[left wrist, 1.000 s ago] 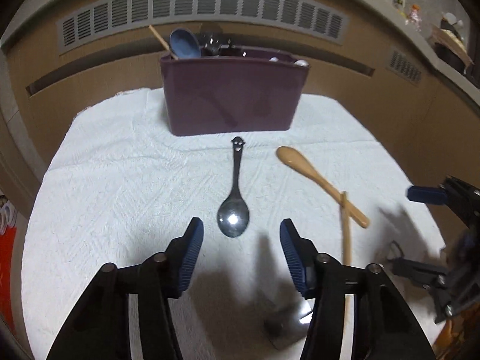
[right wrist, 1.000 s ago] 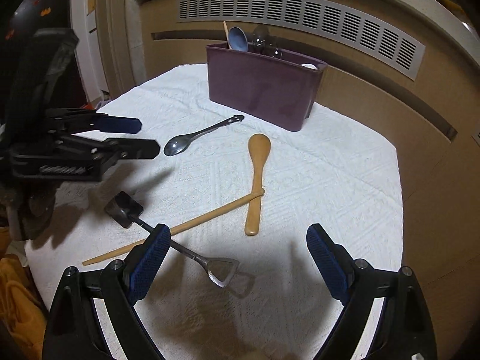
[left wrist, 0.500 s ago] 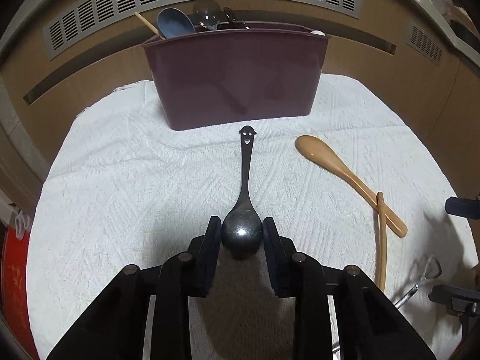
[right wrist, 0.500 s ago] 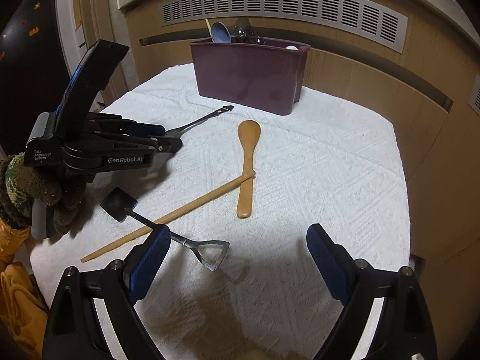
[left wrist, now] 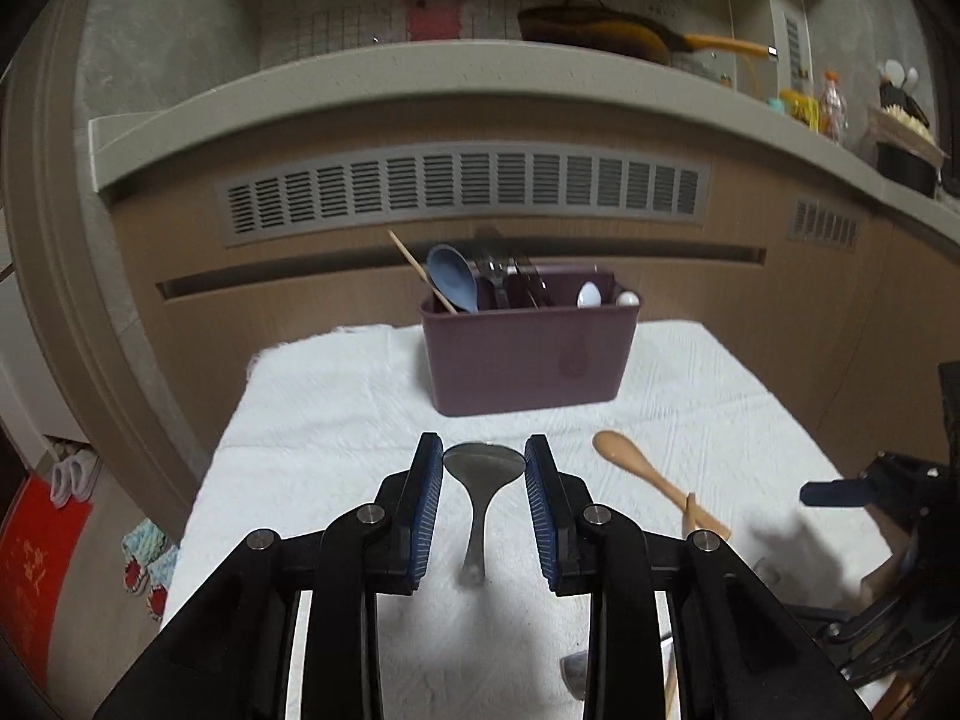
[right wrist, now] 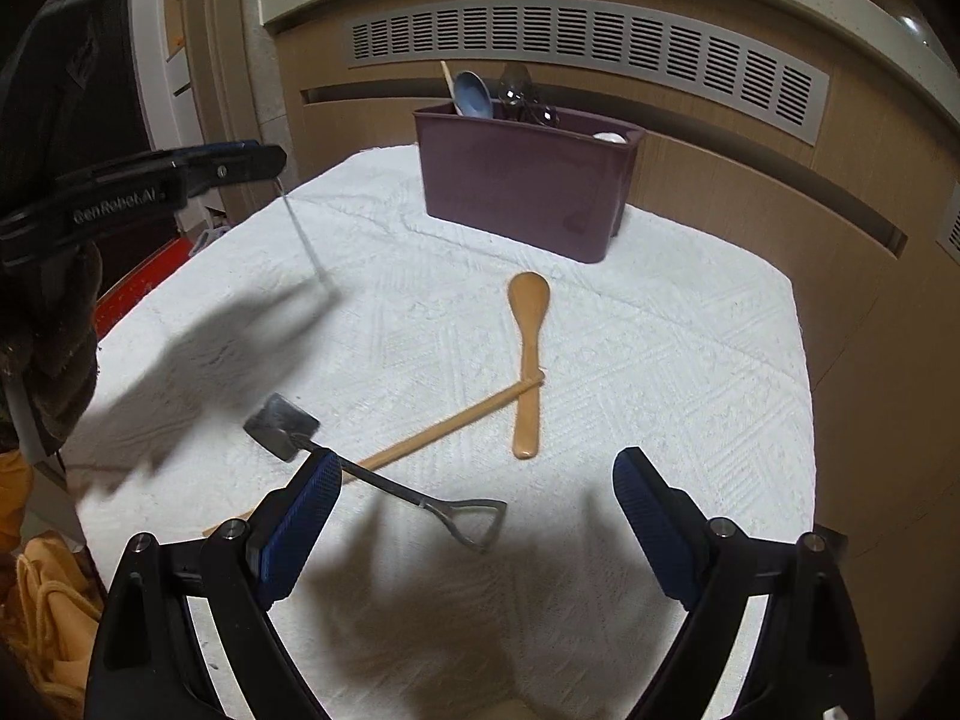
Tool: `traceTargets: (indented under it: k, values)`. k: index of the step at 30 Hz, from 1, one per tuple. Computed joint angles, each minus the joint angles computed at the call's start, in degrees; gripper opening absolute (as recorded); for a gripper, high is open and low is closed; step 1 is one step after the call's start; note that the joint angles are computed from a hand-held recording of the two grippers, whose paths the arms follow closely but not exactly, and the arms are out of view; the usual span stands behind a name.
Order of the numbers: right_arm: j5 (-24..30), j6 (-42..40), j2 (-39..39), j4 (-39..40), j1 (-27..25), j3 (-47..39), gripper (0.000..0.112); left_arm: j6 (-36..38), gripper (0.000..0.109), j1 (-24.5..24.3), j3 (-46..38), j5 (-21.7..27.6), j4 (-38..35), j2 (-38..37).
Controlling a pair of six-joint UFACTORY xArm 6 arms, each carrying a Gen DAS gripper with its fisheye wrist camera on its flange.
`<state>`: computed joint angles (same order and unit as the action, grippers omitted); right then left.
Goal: Organize utensils
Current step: 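Lift the black spoon with the left gripper while the right grasps the metal spatula, then carry the black spoon with the left gripper while the right carries the spatula over the caddy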
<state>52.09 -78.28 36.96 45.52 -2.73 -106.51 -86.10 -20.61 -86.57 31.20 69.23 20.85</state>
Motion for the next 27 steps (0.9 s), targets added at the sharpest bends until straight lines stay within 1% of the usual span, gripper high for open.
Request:
traceTargets:
  k: [3, 4, 6, 9, 10, 11, 12, 13, 14, 15, 21, 25, 27]
  values:
    - [2.8, -3.4, -1.1, 0.1, 0.2, 0.5, 0.090, -3.1, 0.029, 0.0, 2.5, 0.0, 2.5, -2.7]
    - [5.4, -4.5, -0.9, -0.5, 0.3, -0.4, 0.090, -4.1, 0.029, -0.3, 3.1, 0.5, 3.3, -3.3]
    - [8.6, -6.5, -0.7, -1.7, 0.7, -1.3, 0.090, -5.5, 0.029, -0.5, 4.5, 0.6, 4.3, -4.9]
    - [10.3, -9.4, -0.3, -4.2, 2.1, -1.8, 0.090, -5.8, 0.029, -0.6, 5.8, 1.3, 4.2, -6.2]
    - [10.5, -10.6, -0.5, -5.2, 2.8, -1.4, 0.084, -5.8, 0.029, -0.7, 6.2, 1.5, 4.1, -6.5]
    - [10.9, -11.3, -0.2, -6.2, 3.4, -1.6, 0.070, -6.1, 0.029, -0.5, 6.8, 1.5, 3.9, -6.9]
    - [11.8, -12.0, 0.0, -7.8, 4.1, -2.1, 0.062, -6.2, 0.029, -0.3, 7.3, 1.3, 3.6, -7.2]
    - [12.7, -12.3, 0.3, -9.0, 4.6, -2.4, 0.050, -6.3, 0.029, -0.1, 7.7, 1.0, 3.3, -7.5]
    - [14.0, -12.5, 0.9, -10.3, 5.1, -3.5, 0.044, -6.9, 0.029, 0.2, 8.5, 0.5, 3.4, -7.9]
    - [15.0, -12.5, 1.7, -11.1, 5.6, -4.7, 0.044, -7.2, 0.029, 0.3, 9.1, 0.3, 3.4, -8.4]
    - [14.5, -12.3, 5.8, -16.7, 8.5, -10.0, 0.044, -9.3, 0.029, 0.8, 11.7, -0.9, 4.5, -10.1]
    - [16.3, -13.0, 7.8, -18.0, 9.1, -13.3, 0.044, -10.4, 0.029, 1.4, 12.5, -1.7, 5.0, -10.6]
    - [15.5, -13.7, 8.0, -18.5, 9.3, -13.4, 0.044, -10.5, 0.029, 1.8, 12.4, -2.1, 4.9, -10.3]
